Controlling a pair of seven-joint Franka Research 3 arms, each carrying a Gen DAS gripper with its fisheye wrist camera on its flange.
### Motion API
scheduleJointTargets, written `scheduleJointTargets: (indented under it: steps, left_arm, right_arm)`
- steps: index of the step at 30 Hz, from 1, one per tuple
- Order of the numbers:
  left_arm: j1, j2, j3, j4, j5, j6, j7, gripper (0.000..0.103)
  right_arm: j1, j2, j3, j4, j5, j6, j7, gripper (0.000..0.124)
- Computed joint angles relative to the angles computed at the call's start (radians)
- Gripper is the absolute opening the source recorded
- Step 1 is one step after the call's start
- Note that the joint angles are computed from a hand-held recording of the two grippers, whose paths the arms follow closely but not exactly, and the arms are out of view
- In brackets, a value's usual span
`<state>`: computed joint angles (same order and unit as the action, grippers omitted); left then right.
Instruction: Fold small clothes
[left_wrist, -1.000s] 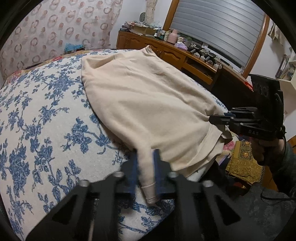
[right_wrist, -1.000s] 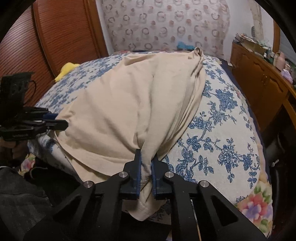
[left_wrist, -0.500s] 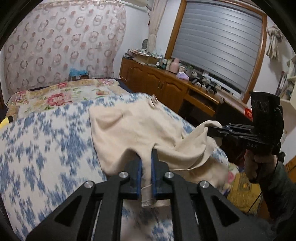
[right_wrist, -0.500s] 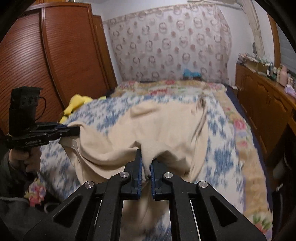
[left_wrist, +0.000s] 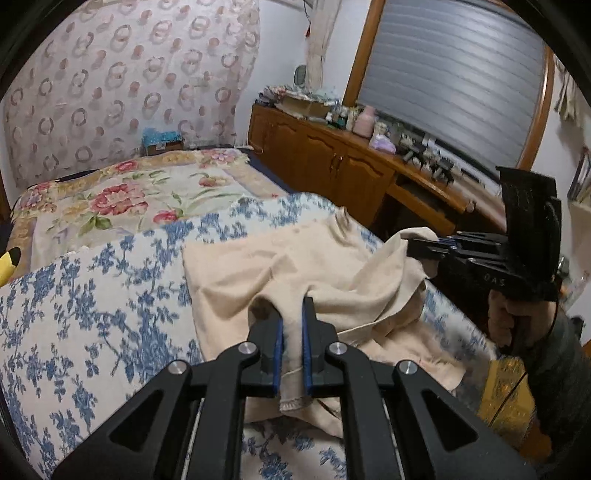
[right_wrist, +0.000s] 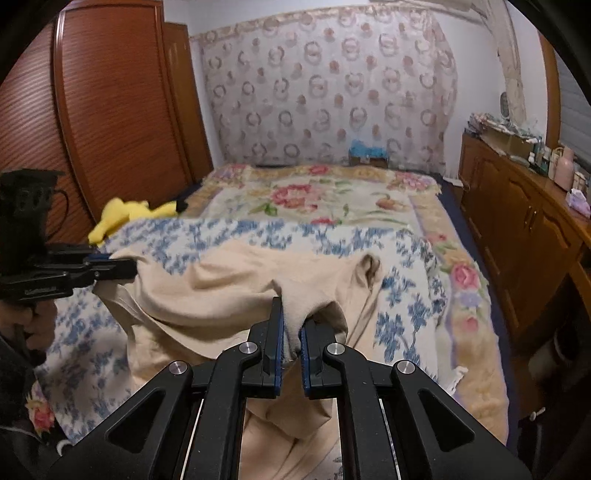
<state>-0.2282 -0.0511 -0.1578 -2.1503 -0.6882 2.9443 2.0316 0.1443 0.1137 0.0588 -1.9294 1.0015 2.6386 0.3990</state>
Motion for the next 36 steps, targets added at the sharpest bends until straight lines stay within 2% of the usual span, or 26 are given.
scheduleJointTargets:
  steps: [4, 8, 13, 18, 20, 22, 24, 25, 28, 29, 32, 35, 36]
  left_arm:
    - [-0.020, -0.047, 0.014, -0.061, -0.074, 0.000, 0.050, 0.006]
    - [-0.068, -0.126, 0.048, -0.142, -0.148, 0.009, 0.105, 0.006]
    - [-0.140, -0.234, 0.087, -0.266, -0.130, 0.033, 0.096, 0.006]
    - [-0.173, -0.272, 0.099, -0.343, -0.043, 0.060, 0.010, 0.006]
    - [-0.186, -0.284, 0.101, -0.370, -0.006, 0.075, -0.025, 0.006]
    - [-0.212, -0.297, 0.118, -0.392, 0.016, 0.089, -0.043, 0.006]
    - [-0.226, -0.302, 0.130, -0.405, 0.045, 0.103, -0.067, 0.006]
    - [-0.232, -0.305, 0.138, -0.412, 0.057, 0.111, -0.078, 0.006]
    - [-0.271, -0.306, 0.180, -0.420, 0.077, 0.125, -0.099, 0.006]
    - [-0.279, -0.305, 0.192, -0.421, 0.087, 0.127, -0.108, 0.006]
    - [-0.299, -0.301, 0.220, -0.419, 0.125, 0.130, -0.136, 0.006]
    - [-0.322, -0.301, 0.245, -0.419, 0.161, 0.136, -0.164, 0.006]
    - [-0.328, -0.301, 0.252, -0.420, 0.174, 0.137, -0.174, 0.006]
  right_arm:
    - [-0.006, -0.107, -0.014, -0.132, 0.089, -0.042, -0.053, 0.005]
    - [0.020, -0.238, -0.043, -0.275, 0.095, -0.061, -0.042, 0.005]
    - [0.073, -0.373, -0.060, -0.447, 0.049, -0.045, 0.020, 0.005]
    - [0.119, -0.419, -0.059, -0.559, 0.005, 0.035, 0.129, 0.008]
    - [0.127, -0.427, -0.049, -0.579, -0.038, 0.083, 0.175, 0.016]
    - [0.137, -0.433, -0.048, -0.593, -0.073, 0.121, 0.220, 0.046]
    - [0.140, -0.430, -0.049, -0.598, -0.121, 0.137, 0.273, 0.064]
    - [0.146, -0.427, -0.056, -0.599, -0.132, 0.130, 0.290, 0.068]
    - [0.164, -0.408, -0.071, -0.591, -0.153, 0.091, 0.308, 0.070]
    - [0.175, -0.406, -0.067, -0.595, -0.146, 0.115, 0.297, 0.070]
    - [0.207, -0.391, -0.073, -0.582, -0.125, 0.111, 0.258, 0.070]
    - [0.214, -0.371, -0.048, -0.580, -0.150, 0.168, 0.265, 0.070]
    - [0.220, -0.365, -0.052, -0.574, -0.143, 0.175, 0.260, 0.064]
